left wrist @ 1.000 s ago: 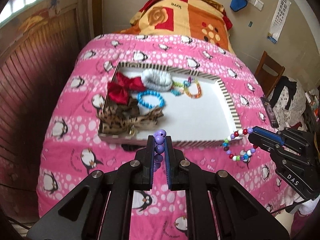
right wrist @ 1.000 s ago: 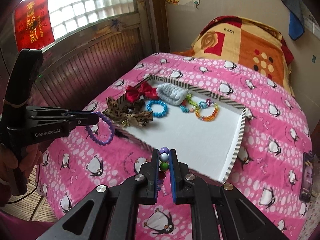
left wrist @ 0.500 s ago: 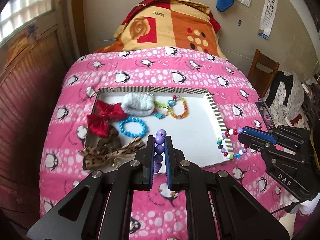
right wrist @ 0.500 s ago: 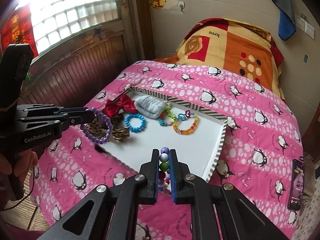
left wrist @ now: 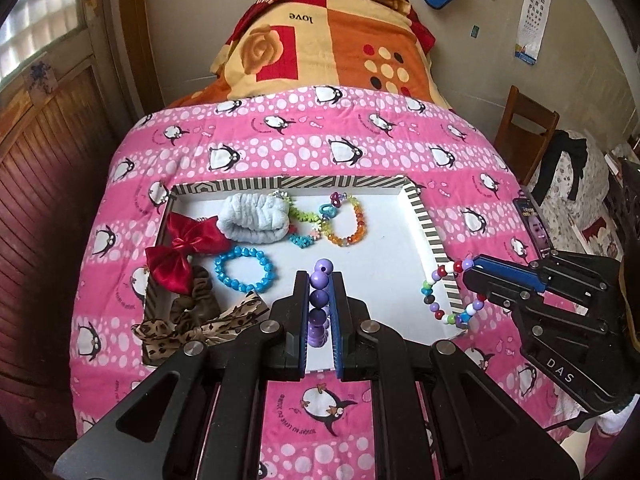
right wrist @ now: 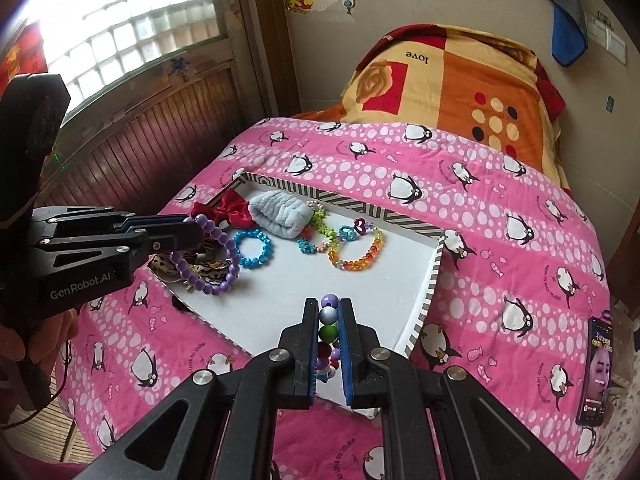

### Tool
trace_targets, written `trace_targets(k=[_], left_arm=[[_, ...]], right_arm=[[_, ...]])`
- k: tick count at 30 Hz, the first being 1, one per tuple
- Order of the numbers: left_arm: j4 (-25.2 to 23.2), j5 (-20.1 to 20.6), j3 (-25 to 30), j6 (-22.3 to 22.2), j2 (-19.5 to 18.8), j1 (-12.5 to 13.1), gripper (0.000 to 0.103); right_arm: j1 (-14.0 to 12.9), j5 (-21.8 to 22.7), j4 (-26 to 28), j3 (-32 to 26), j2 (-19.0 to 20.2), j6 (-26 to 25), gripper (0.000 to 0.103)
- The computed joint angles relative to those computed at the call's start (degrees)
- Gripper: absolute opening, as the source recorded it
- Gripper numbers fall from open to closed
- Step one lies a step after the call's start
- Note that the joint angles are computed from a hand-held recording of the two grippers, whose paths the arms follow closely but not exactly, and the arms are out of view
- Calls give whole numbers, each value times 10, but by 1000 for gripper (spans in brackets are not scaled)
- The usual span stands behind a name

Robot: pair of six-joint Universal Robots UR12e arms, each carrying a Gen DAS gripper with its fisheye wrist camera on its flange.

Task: Organize jewelry
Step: 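Carry both held bracelets over the box with the left and right grippers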

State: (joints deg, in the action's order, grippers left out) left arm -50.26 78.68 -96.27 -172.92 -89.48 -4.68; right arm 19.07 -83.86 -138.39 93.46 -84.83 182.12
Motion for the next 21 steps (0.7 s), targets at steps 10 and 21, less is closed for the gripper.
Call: trace_targets(k=[10, 21], left_arm=[[-16, 15, 12, -14, -23, -10, 8], [-33, 3, 16, -28, -42, -20, 8]], right_arm=[[-10, 25, 19, -11, 20, -7, 9], [-20, 48, 43, -24, 40, -20, 9]])
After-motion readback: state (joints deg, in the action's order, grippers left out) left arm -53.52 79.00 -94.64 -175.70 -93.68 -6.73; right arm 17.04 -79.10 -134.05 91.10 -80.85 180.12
